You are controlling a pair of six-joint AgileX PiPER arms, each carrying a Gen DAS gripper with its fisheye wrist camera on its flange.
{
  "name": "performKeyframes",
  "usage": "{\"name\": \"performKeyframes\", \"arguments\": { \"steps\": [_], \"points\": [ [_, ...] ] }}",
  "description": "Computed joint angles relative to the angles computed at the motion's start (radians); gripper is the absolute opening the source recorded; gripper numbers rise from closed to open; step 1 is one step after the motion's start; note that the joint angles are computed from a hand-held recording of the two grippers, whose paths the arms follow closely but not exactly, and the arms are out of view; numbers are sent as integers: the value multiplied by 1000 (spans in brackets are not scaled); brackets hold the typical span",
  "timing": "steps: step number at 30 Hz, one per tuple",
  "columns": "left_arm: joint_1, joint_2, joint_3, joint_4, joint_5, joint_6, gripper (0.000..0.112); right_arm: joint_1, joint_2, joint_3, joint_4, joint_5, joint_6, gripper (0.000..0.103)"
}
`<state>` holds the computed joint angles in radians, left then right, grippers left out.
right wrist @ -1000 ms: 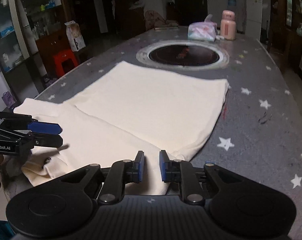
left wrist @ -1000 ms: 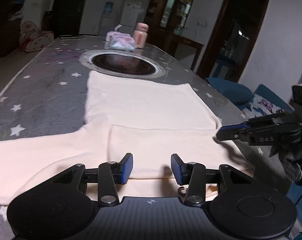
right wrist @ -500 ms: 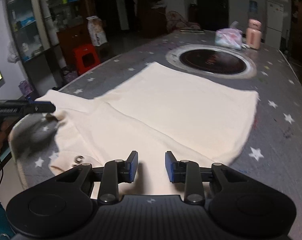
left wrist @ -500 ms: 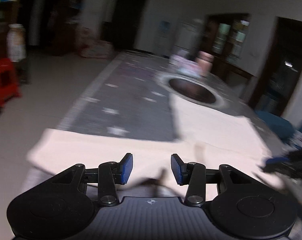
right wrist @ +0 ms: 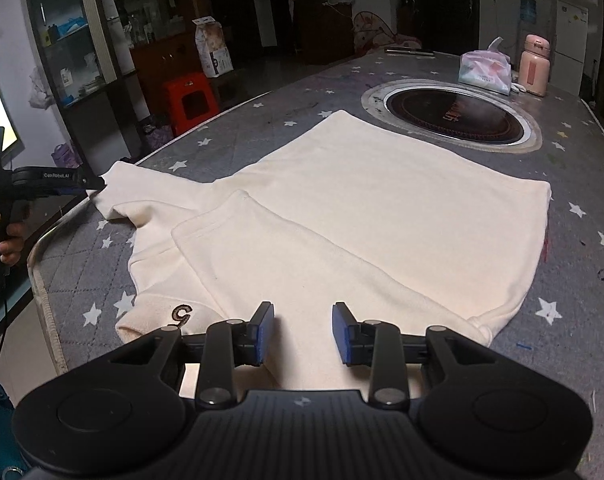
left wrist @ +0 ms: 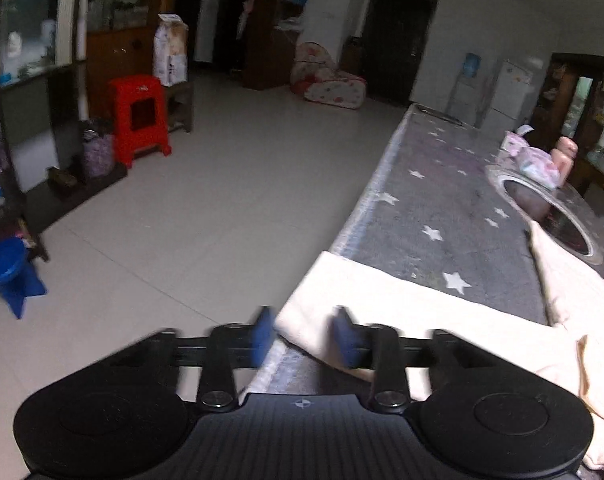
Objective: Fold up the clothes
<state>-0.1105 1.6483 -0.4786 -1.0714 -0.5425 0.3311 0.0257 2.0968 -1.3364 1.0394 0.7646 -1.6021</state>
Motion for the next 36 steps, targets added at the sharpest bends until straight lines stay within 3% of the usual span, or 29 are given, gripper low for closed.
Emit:
{"name": "performKeyframes", "arguments": {
  "steps": [1, 4, 13, 17, 20, 28, 36],
  "points": [
    [-2, 1, -3, -10, -11, 19, 11, 1, 1, -1, -2, -1, 3, 32],
    [14, 13, -35, 4, -27, 62, 6, 3, 3, -3, -7, -1, 6, 34],
    [27, 83, -183, 62, -74, 147, 5, 6, 7, -1, -10, -6, 8, 36],
    [64, 117, -236, 78, -22, 151, 5, 13, 3, -8, -21, -7, 17, 36],
    [63, 78, -215, 181, -14, 55, 5, 19, 1, -20, -26, 7, 18, 36],
    [-47, -40, -233, 307, 20, -4, 5, 21, 9, -38, -6, 22, 14, 36],
    [-257, 8, -358, 467, 67, -118, 5, -47, -20, 2, 65, 46, -45, 36]
  ]
}}
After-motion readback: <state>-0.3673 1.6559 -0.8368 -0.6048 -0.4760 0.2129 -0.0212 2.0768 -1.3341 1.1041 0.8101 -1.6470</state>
